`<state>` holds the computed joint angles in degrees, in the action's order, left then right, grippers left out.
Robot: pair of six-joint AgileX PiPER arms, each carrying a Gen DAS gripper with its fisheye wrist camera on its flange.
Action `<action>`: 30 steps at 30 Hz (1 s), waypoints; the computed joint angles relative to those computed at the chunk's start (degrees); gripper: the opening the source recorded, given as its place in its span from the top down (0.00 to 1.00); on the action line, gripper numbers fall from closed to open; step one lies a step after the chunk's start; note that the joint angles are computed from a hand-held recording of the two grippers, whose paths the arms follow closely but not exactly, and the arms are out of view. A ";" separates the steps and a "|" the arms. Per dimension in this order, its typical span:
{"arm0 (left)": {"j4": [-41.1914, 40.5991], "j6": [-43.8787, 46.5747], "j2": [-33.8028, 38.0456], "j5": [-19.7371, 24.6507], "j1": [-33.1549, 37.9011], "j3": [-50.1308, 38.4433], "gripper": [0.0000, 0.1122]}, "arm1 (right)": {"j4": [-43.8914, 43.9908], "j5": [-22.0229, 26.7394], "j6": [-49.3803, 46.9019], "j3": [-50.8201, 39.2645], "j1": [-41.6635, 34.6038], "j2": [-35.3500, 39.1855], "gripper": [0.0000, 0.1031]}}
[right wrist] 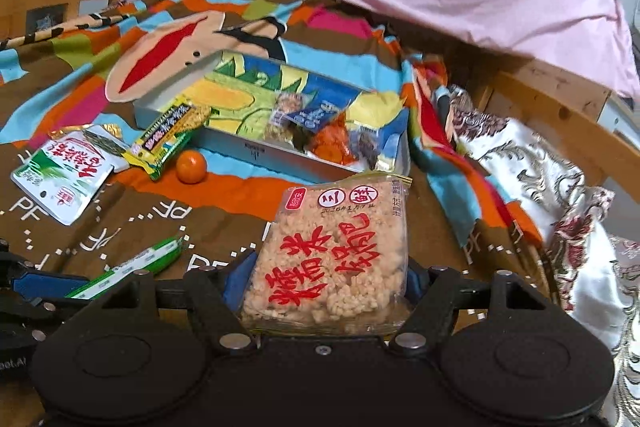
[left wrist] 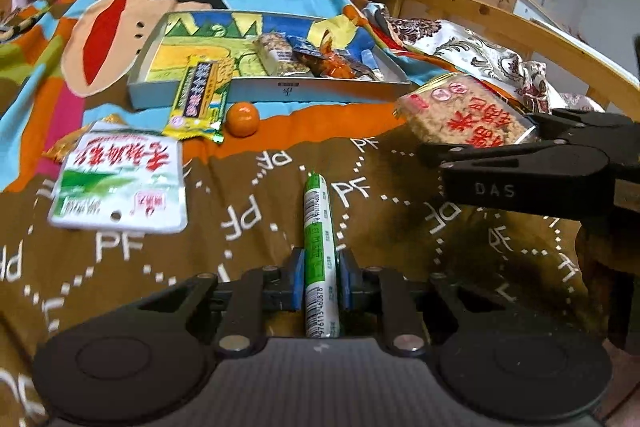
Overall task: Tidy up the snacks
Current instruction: 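Lift and carry the rice-cracker pack and green stick toward the tin box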
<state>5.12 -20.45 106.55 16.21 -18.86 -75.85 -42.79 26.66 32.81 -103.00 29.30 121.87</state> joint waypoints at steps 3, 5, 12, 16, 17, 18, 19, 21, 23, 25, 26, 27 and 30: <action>1.04 -2.87 -1.30 0.94 -0.19 0.69 0.83 | -5.59 -2.45 5.57 4.28 0.25 -2.66 0.30; 5.61 -7.61 -2.30 1.20 -0.90 1.27 0.83 | -9.02 -3.91 9.20 6.18 0.23 -3.88 0.30; 17.07 -18.17 -4.08 2.53 -2.64 1.42 0.83 | -11.04 -5.60 12.47 6.72 -0.14 -4.44 0.29; 21.04 -22.41 -4.59 2.89 -2.99 1.48 0.83 | -11.58 -6.66 14.11 6.80 -0.55 -4.71 0.29; 21.41 -23.01 -4.65 2.80 -2.93 1.39 0.83 | -11.90 -6.95 14.59 6.90 -0.60 -4.82 0.29; 22.66 -24.63 -4.77 2.59 -2.93 1.44 0.83 | -12.30 -7.12 15.10 6.93 -0.60 -4.87 0.29; 24.32 -26.68 -4.87 2.39 -2.97 1.46 0.83 | -12.55 -7.26 15.37 6.97 -0.61 -4.93 0.29; 29.34 -32.38 -5.15 1.59 -3.09 1.68 0.83 | -12.67 -7.46 15.57 7.03 -0.59 -5.07 0.29; 37.19 -40.66 -5.07 0.91 -3.38 1.42 0.83 | -10.53 -8.23 14.07 7.21 -0.89 -5.58 0.29; 42.76 -46.49 -4.45 0.60 -3.32 0.07 0.83 | -10.27 -9.50 13.95 7.34 -1.30 -6.09 0.29; 45.21 -49.14 -3.95 0.40 -3.15 -0.84 0.83 | -11.17 -9.87 14.57 7.08 -1.45 -6.15 0.29; 46.82 -50.85 -3.19 0.18 -2.80 -2.20 0.83 | -11.52 -10.23 14.55 6.51 -1.66 -6.04 0.29; 48.99 -52.65 0.26 0.56 -1.83 -8.25 0.84 | -7.08 -11.55 8.39 2.88 -2.83 -4.49 0.29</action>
